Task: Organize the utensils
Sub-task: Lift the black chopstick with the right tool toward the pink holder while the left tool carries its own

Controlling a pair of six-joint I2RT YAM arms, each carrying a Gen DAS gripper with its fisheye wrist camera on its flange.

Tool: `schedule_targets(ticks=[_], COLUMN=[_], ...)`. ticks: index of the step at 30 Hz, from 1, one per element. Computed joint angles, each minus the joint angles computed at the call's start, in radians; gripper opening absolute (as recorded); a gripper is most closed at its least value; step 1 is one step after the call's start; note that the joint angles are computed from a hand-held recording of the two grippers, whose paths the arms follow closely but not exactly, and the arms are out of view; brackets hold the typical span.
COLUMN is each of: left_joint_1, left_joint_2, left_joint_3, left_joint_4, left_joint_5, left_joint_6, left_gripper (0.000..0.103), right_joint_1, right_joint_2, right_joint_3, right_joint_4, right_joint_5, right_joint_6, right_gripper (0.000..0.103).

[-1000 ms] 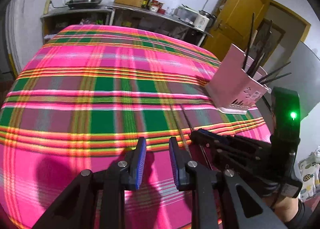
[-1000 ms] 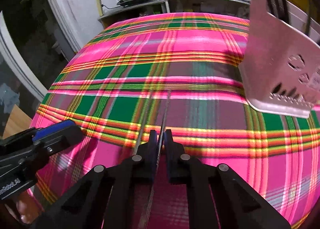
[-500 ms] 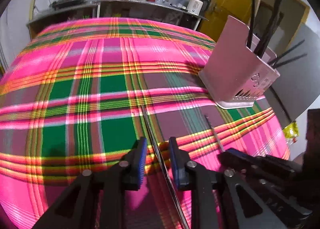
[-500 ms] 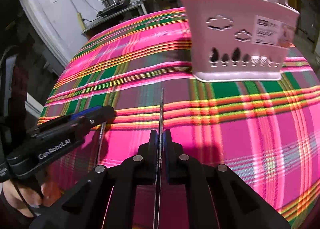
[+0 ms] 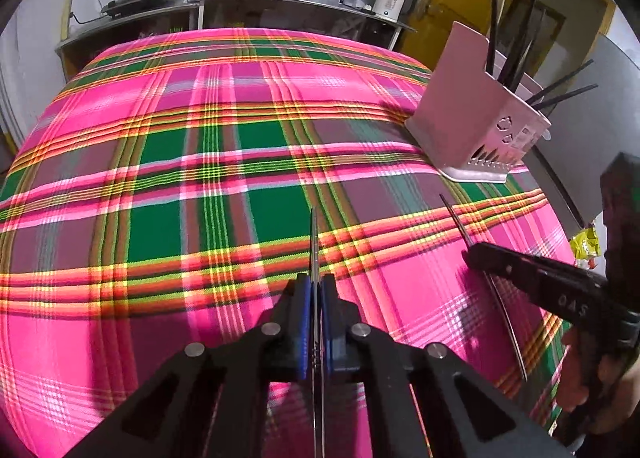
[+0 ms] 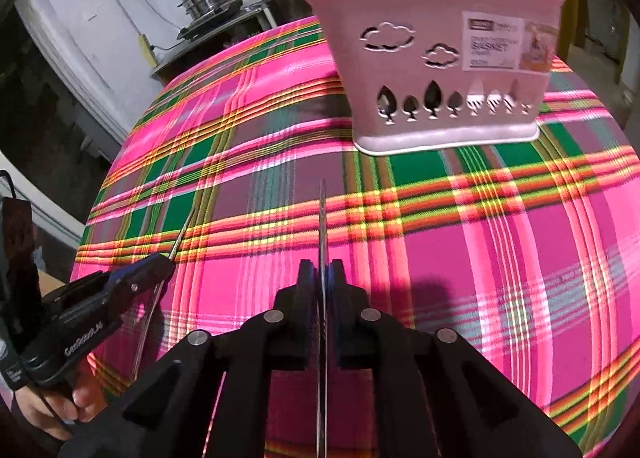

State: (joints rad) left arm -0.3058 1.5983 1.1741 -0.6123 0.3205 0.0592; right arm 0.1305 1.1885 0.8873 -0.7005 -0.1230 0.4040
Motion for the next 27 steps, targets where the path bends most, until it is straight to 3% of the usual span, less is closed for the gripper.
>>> schedule_targets(ticks=[11,17,27], left_joint_1=[-0.039,-0.060,-0.051], left_joint_2=[0.066,0.086,-0.024], left_joint_3=[0.088,0.121,0.139], left_joint_4=[-0.050,-0.070,-0.117], left_joint_5=[-0.058,-0.098,-0.033], left_joint_6=[0.033,0.069,0.060], left_gripper=[0.006,0.005,0.005], right_joint_1=[0.024,0.026,-0.033], right_joint_2=[0.154,0.178,-0.015], right_joint_3=[0.134,0.161,0.140], right_joint_4=[-0.043,-0.057,-0.101], right_joint_5=[0.044,0.038,-0.025], right_joint_6=[-0.079,-0.083,-0.088], right_gripper=[0.010,0.005,0.005])
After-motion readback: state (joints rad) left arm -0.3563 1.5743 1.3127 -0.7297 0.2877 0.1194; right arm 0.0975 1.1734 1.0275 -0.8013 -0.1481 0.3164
